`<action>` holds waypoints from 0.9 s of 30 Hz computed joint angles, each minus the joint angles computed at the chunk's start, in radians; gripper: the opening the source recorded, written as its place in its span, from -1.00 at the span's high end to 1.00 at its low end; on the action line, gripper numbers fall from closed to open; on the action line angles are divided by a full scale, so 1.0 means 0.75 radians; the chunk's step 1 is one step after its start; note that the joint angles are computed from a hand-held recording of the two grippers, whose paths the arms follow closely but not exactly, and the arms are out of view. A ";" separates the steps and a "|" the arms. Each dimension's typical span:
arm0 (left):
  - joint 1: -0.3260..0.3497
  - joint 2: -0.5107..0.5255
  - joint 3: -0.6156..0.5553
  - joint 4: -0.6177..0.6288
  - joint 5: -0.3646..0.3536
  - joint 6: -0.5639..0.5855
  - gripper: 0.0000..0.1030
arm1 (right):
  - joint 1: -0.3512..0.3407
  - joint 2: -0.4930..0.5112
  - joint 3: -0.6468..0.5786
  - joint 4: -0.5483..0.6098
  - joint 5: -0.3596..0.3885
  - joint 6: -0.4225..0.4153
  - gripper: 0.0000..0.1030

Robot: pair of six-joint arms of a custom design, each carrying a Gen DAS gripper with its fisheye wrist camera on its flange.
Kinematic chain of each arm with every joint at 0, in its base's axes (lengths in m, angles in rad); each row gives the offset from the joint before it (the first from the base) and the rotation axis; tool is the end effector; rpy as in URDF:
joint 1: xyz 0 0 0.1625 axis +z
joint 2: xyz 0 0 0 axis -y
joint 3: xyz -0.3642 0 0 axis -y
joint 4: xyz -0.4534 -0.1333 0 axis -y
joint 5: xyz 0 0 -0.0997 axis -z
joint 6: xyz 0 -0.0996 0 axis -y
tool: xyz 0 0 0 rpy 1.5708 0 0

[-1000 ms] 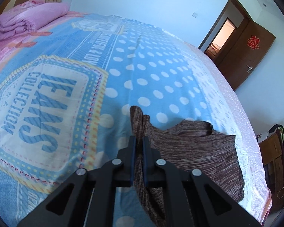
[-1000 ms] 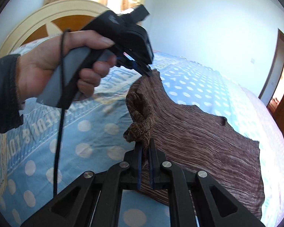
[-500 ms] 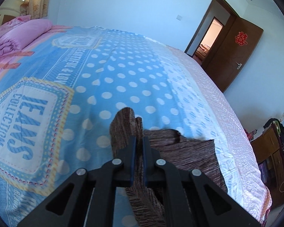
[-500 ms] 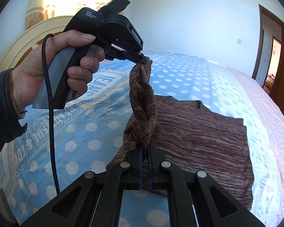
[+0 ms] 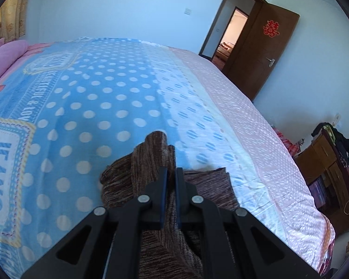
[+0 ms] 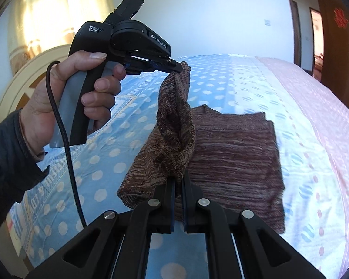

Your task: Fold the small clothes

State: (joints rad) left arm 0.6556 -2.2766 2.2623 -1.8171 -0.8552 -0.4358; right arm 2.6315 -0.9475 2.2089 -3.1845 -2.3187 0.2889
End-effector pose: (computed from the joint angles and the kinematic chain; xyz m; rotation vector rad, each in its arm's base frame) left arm -0.1427 -0.3604 0.3992 0.4941 2.5591 -0.8749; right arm 0.4417 -0.1720 -0.0078 0.8077 -2.4689 0.9954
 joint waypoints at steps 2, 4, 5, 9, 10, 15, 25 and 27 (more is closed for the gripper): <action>-0.006 0.032 0.007 -0.030 -0.017 0.007 0.87 | -0.007 -0.042 0.040 -0.002 0.008 0.027 0.94; -0.012 0.067 0.014 -0.065 -0.037 0.008 0.87 | -0.009 -0.087 0.081 0.001 0.001 0.048 0.94; -0.014 0.082 0.018 -0.085 -0.049 0.010 0.87 | -0.013 -0.107 0.101 0.005 0.000 0.061 0.94; -0.030 0.147 0.037 -0.144 -0.101 0.025 0.87 | -0.035 -0.182 0.177 0.027 -0.001 0.121 0.94; -0.033 0.164 0.043 -0.159 -0.108 0.029 0.87 | -0.041 -0.196 0.191 0.032 -0.002 0.133 0.94; -0.032 0.261 0.072 -0.240 -0.138 0.057 0.87 | -0.080 -0.248 0.261 0.044 -0.007 0.191 0.94; 0.014 0.460 0.145 -0.413 -0.173 0.110 0.85 | -0.217 -0.341 0.402 0.000 0.085 0.308 0.93; -0.013 0.443 0.157 -0.356 -0.137 0.065 0.81 | -0.230 -0.358 0.418 -0.011 0.120 0.311 0.93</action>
State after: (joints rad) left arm 0.6459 -1.9445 2.3797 -2.0841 -0.9578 -0.3872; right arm 2.4591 -1.2160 2.5223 -3.1927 -2.2284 0.5219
